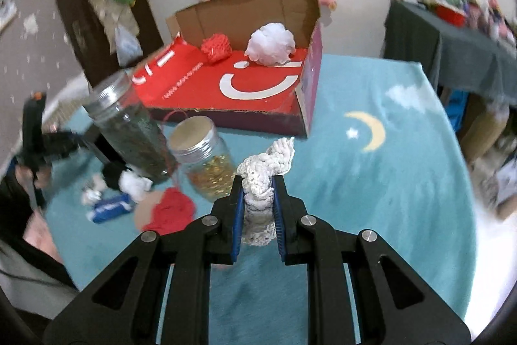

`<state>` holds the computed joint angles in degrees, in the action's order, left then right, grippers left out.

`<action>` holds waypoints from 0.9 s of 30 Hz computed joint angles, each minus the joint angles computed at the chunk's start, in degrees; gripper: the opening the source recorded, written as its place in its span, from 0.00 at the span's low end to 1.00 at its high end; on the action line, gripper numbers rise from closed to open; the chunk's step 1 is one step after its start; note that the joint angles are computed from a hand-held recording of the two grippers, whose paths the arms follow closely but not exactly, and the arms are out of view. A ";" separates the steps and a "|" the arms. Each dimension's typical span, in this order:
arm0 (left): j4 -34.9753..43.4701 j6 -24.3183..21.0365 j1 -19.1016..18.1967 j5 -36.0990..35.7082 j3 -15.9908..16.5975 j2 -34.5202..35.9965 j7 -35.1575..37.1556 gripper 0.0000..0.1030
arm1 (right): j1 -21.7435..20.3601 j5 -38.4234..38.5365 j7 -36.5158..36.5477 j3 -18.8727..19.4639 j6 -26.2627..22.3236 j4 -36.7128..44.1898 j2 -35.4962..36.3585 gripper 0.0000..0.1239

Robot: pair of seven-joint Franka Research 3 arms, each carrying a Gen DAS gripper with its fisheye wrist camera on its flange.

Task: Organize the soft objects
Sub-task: 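Carry the tissue and scrunchie with both tools into the red box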

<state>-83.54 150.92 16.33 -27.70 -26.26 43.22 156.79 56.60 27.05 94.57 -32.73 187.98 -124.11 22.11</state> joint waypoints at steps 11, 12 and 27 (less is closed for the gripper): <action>7.51 -3.85 -2.01 2.36 -0.13 3.18 3.49 0.19 | -1.40 -12.94 -1.75 -3.25 -7.75 6.96 3.11 0.13; 8.16 -4.17 -2.23 2.41 -0.08 3.40 3.62 0.19 | -2.24 -13.80 -1.69 -2.63 -7.88 7.44 3.05 0.13; 32.38 -18.16 -10.79 4.19 3.89 14.00 -8.55 0.19 | -32.80 -16.31 -6.34 28.28 -8.78 21.20 6.28 0.13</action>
<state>-51.16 132.76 5.54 -23.52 -22.37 57.21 148.24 23.80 10.74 88.23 -4.45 179.21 -102.91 28.39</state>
